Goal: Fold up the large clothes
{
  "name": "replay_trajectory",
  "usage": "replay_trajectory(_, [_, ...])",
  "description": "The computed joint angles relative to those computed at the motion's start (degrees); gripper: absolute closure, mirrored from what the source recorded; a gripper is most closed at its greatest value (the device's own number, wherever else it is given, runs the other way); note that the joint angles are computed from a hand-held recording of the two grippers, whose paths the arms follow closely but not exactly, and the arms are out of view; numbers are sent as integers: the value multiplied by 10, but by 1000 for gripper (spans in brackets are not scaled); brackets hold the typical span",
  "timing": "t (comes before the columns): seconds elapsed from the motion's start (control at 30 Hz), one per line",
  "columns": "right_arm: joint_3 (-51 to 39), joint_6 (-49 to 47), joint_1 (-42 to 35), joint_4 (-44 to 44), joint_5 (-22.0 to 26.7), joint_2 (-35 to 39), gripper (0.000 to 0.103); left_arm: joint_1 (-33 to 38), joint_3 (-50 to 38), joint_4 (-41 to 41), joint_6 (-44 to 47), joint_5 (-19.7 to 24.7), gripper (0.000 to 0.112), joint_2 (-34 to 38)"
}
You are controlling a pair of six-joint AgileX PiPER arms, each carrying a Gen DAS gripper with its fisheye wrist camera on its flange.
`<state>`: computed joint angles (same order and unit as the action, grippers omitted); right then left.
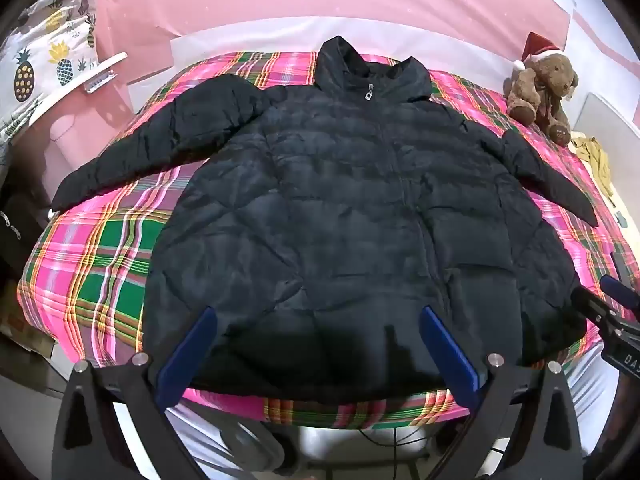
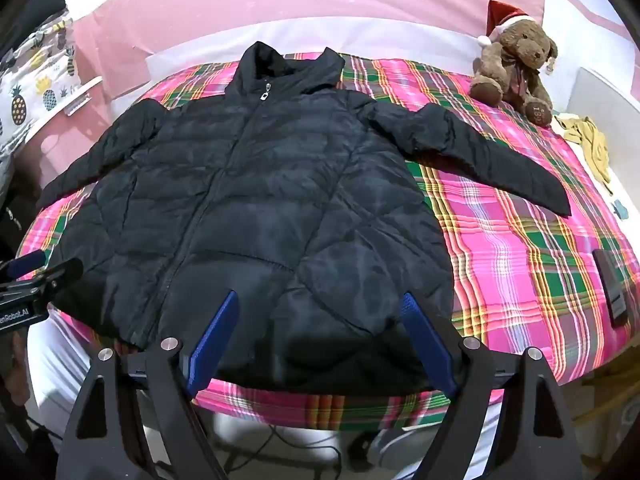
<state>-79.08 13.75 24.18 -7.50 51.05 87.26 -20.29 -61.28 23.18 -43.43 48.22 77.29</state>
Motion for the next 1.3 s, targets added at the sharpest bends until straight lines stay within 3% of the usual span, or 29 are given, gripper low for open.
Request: replay_trajectory(1.3, [-5,3,8,-6,8,2,20,-5,4,-4,-4,-1,10,-2])
